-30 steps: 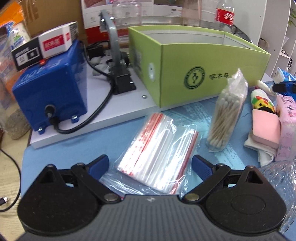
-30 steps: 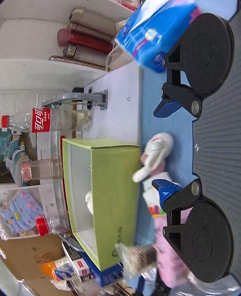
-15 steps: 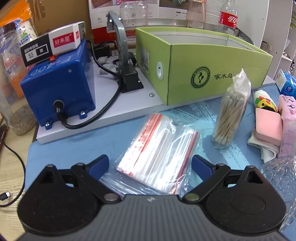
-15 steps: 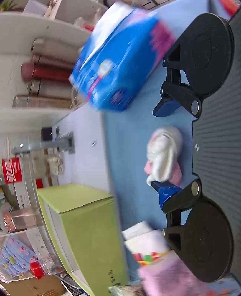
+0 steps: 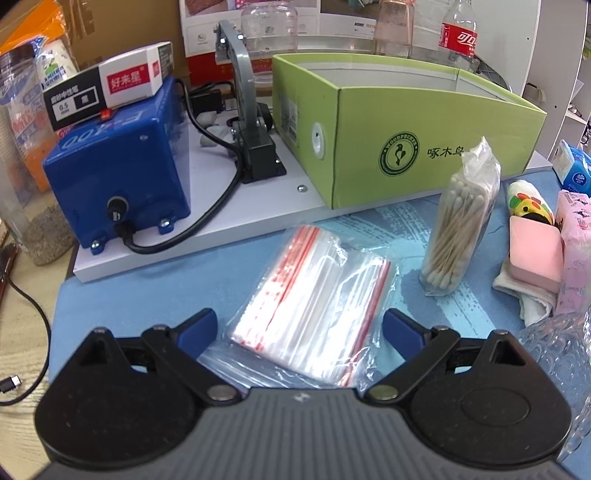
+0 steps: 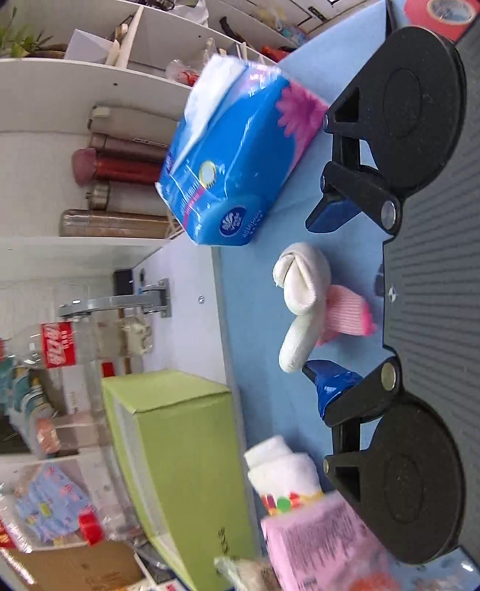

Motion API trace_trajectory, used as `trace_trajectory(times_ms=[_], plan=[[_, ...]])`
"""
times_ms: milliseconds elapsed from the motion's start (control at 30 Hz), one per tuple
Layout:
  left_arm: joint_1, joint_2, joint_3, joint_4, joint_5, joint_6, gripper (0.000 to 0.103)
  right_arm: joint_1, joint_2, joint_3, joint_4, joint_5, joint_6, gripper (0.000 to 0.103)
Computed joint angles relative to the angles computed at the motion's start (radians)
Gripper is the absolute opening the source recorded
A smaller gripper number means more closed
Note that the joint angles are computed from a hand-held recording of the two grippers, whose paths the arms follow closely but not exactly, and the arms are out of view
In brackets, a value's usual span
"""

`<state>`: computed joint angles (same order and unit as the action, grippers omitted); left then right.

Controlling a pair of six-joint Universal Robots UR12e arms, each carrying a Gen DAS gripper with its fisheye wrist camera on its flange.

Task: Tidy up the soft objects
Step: 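Move the left tool to the clear zip bags while the right tool approaches the white-pink sock bundle, then close the left tool on the zip bags while the right tool grasps the sock bundle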

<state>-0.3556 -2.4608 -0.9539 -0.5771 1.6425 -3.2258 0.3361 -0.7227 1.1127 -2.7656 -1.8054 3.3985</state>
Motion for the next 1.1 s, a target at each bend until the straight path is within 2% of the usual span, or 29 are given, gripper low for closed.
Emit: trace_trajectory(times_ms=[100, 233, 567, 600, 633, 667, 700, 733, 833, 967, 1100], plan=[[0.003, 0.002, -0.013, 0.028, -0.011, 0.017, 0.096, 0.004, 0.012, 0.002, -0.048, -0.019, -0.026, 0.063], [0.013, -0.001, -0.023, 0.069, -0.064, 0.072, 0.096, 0.005, 0.016, 0.028, -0.141, -0.03, -0.036, 0.066], [0.022, -0.004, -0.01, 0.047, -0.13, 0.143, 0.095, 0.005, 0.025, 0.005, -0.121, -0.033, -0.03, 0.07], [0.022, -0.003, -0.01, 0.045, -0.134, 0.141, 0.089, 0.004, 0.025, 0.004, -0.121, -0.031, -0.03, 0.07], [0.022, -0.002, -0.01, 0.046, -0.133, 0.136, 0.077, 0.004, 0.024, 0.008, -0.13, -0.022, -0.04, 0.066], [0.021, 0.001, -0.011, 0.044, -0.13, 0.125, 0.069, 0.001, 0.022, 0.014, -0.144, -0.001, -0.054, 0.059], [0.019, 0.004, -0.01, 0.039, -0.121, 0.115, 0.052, -0.002, 0.02, 0.021, -0.159, 0.018, -0.068, 0.052], [0.017, 0.007, -0.008, 0.024, -0.11, 0.099, 0.044, -0.004, 0.016, 0.028, -0.17, 0.043, -0.08, 0.034], [0.014, 0.024, -0.027, 0.017, -0.085, 0.034, 0.03, -0.01, -0.004, 0.052, -0.171, 0.108, -0.084, 0.032], [0.022, 0.084, -0.116, 0.072, -0.104, -0.072, 0.028, -0.007, -0.043, 0.11, -0.236, 0.149, -0.112, 0.032], [0.022, 0.13, -0.179, 0.146, -0.098, -0.116, 0.028, 0.0, -0.069, 0.136, -0.318, 0.157, -0.155, 0.032]])
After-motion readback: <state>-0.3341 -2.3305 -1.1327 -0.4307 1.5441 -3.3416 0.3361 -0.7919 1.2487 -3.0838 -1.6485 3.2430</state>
